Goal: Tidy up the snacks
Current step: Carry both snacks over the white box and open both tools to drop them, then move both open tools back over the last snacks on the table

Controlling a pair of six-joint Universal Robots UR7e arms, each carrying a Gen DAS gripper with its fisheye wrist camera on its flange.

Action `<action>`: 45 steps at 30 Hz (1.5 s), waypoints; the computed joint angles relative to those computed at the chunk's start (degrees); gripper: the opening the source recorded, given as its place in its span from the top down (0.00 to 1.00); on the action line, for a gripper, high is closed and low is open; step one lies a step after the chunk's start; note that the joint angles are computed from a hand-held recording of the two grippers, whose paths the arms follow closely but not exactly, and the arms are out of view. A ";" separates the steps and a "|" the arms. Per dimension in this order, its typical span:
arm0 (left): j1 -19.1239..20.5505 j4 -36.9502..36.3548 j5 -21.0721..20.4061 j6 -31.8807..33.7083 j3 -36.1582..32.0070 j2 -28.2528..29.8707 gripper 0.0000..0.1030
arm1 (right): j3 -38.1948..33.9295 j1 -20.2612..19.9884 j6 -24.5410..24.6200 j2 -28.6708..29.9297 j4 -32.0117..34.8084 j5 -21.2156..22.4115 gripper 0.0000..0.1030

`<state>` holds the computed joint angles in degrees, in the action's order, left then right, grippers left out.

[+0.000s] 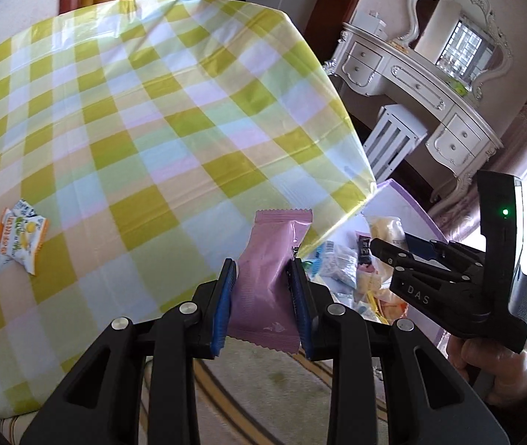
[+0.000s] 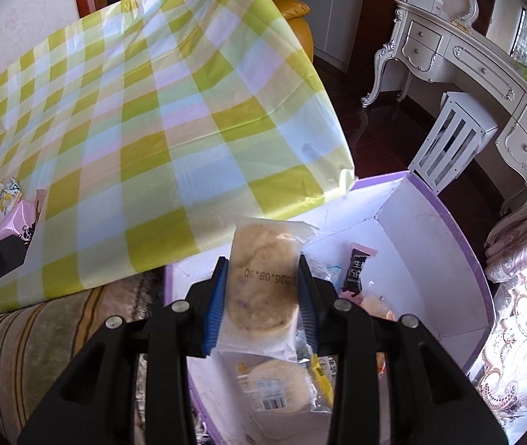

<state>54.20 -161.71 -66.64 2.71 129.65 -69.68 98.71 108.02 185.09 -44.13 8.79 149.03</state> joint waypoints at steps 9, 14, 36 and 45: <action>-3.51 3.32 -4.28 -0.08 -1.25 5.92 0.72 | 6.15 -3.79 1.73 -3.86 -1.95 2.97 0.65; -4.71 4.33 -6.19 0.54 -1.57 7.50 0.71 | 7.87 -5.14 2.90 -5.11 -2.16 4.52 0.65; -0.25 1.44 -3.07 -1.78 -1.42 2.03 0.42 | 2.22 -1.26 1.03 -2.29 0.47 -0.31 0.25; 4.98 -0.67 1.33 -2.39 -1.72 -3.12 0.42 | -5.65 2.63 -0.95 3.32 5.27 -4.88 0.24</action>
